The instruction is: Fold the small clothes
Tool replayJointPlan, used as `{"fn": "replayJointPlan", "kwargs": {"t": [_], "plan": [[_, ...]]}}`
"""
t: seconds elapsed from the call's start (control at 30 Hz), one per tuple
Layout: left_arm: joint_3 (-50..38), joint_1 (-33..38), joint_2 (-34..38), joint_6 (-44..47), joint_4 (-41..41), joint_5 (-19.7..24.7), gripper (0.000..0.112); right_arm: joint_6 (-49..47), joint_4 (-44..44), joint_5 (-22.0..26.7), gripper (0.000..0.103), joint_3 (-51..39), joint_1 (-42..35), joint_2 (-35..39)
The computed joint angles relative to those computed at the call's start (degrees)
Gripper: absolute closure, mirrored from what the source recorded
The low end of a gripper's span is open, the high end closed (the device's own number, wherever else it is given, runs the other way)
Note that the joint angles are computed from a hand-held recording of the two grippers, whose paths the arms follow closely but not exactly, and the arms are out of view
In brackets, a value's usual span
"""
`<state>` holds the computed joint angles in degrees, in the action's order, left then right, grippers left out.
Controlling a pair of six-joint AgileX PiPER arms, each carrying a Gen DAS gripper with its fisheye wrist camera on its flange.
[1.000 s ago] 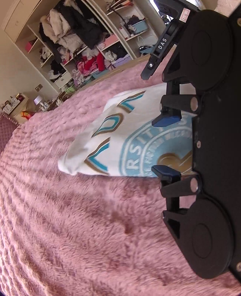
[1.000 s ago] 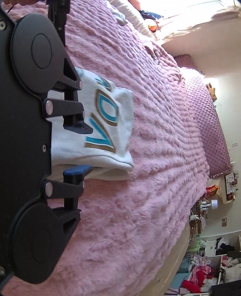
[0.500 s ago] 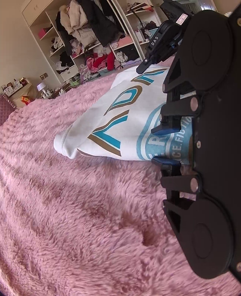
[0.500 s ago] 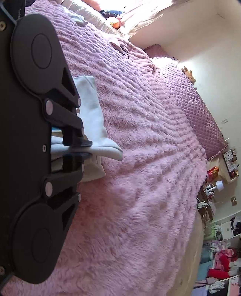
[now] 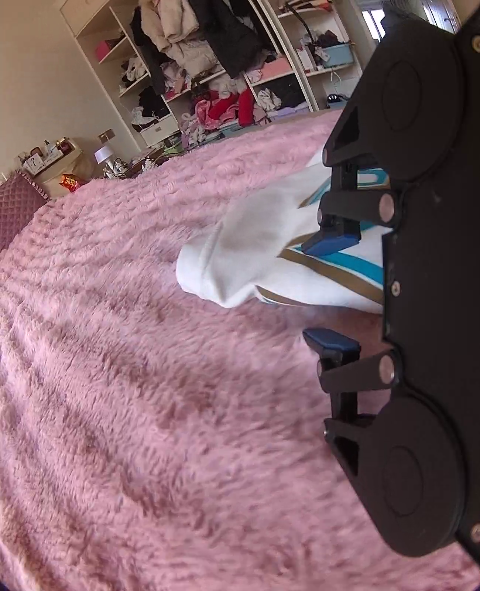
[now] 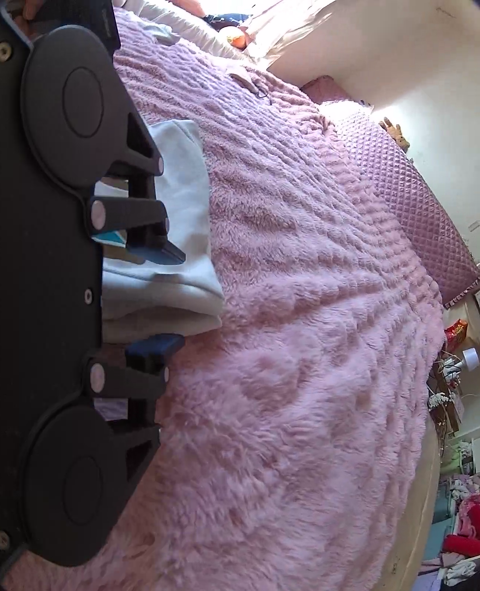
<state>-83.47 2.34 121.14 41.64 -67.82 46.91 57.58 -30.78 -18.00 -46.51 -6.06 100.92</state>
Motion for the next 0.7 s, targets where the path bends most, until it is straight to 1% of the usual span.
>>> {"fn": "replayJointPlan", "kwargs": {"t": [0.07,0.1,0.17,0.2,0.23,0.27,0.3,0.33,0.37,0.4,0.43,0.47,0.53,0.57,0.6,0.63,0.67,0.7], "plan": [[-6.2,-0.9,4.5,-4.4,-0.3,0.1,0.068,4.7,-3.1,-0.2,0.061,-2.0,-0.4,1.5],[-8.1,-1.2,6.1,-5.9,-1.6,-0.3,0.067,5.4,-3.2,-0.6,0.061,-2.6,-0.4,2.0],[-13.0,-1.6,9.9,-9.5,-2.7,0.8,0.067,6.3,-3.4,0.4,0.060,-4.0,0.0,2.7],[-14.8,-2.0,11.1,-10.5,-3.3,1.3,0.069,6.2,-3.4,0.4,0.061,-4.4,0.2,3.1],[-16.1,-2.1,12.1,-10.2,-4.6,1.9,0.073,7.6,-5.2,0.4,0.061,-4.9,0.2,3.4],[-16.8,-2.0,12.9,-8.0,-7.7,3.2,0.099,7.8,-5.9,1.0,0.065,-5.4,0.4,3.5],[-18.0,-1.8,13.8,-6.7,-9.7,4.7,0.106,5.8,-4.3,1.9,0.092,-5.6,0.7,3.3],[-17.1,-1.7,13.2,-3.7,-12.0,5.1,0.107,2.1,-0.9,2.4,0.094,-5.5,0.9,2.8],[-17.0,-1.9,12.7,-2.0,-12.5,4.5,0.109,-1.9,3.2,0.6,0.095,-4.2,1.0,1.8],[-18.0,-2.6,12.6,-2.0,-10.6,3.0,0.109,-6.9,8.0,-0.8,0.097,-3.1,1.2,1.1],[-19.7,-3.3,13.0,-4.2,-6.8,1.6,0.109,-11.0,11.6,0.0,0.097,-3.3,1.8,0.9],[-22.7,-4.1,14.3,-8.3,-1.8,1.0,0.108,-12.8,12.9,1.9,0.097,-4.3,2.3,1.5],[-27.1,-5.5,16.8,-14.4,7.0,0.4,0.107,-13.0,12.3,6.4,0.098,-7.6,2.9,4.5],[-28.1,-5.7,17.6,-15.5,8.4,1.1,0.103,-16.0,14.2,7.3,0.098,-8.5,3.2,6.0],[-27.6,-5.6,17.4,-14.6,7.7,1.3,0.102,-18.1,15.9,6.8,0.098,-8.4,3.1,6.9],[-27.6,-5.2,17.0,-14.5,7.4,2.2,0.099,-19.0,16.9,5.5,0.098,-7.4,2.9,6.6],[-27.1,-4.5,16.1,-15.1,7.3,3.8,0.084,-19.4,17.6,4.2,0.096,-6.2,2.7,5.6],[-25.3,-3.7,14.5,-14.1,6.0,4.7,0.069,-21.4,19.9,2.9,0.089,-4.1,2.7,3.6]]}}
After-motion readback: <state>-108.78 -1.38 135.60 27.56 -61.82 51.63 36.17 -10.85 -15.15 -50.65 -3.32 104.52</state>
